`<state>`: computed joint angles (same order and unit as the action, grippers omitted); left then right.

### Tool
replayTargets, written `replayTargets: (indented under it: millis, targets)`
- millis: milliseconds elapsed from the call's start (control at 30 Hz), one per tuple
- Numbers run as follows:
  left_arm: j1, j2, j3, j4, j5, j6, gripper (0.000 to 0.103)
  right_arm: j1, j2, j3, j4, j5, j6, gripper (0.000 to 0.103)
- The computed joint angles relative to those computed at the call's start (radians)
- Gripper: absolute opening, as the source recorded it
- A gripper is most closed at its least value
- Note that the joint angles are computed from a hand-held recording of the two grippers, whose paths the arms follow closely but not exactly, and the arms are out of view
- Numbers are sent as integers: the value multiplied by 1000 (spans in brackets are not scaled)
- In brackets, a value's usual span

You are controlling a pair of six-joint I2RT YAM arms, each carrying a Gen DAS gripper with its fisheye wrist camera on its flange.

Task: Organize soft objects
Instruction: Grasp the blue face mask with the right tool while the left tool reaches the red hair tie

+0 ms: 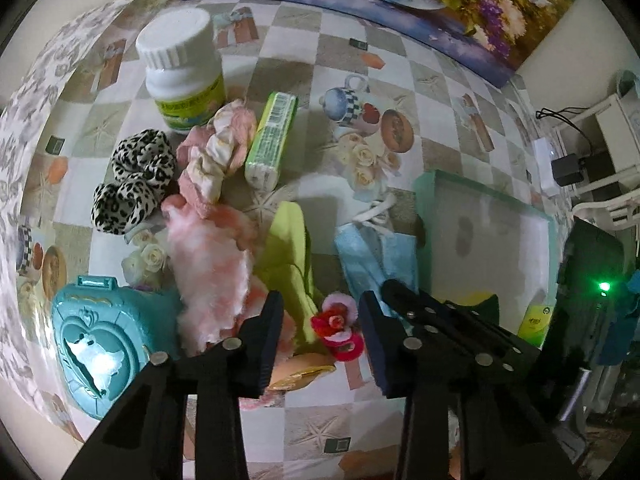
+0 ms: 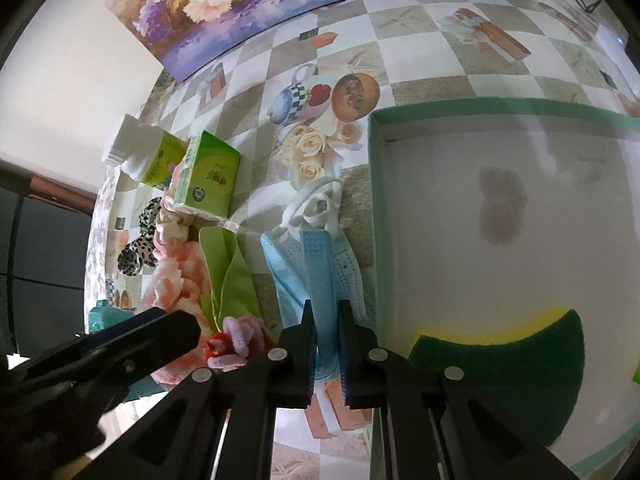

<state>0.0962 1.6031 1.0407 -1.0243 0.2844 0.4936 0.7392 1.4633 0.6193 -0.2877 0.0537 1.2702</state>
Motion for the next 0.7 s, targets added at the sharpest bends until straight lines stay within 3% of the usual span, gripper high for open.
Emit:
replayTargets:
  millis: [267,700]
  targets:
    - [3,-1,0,-7,4,12,40,-12,-106,-55,20,3,42,11]
    - [-98,-51,-89,54,-75,8,38,6,-249,-17,-90,81,47,11]
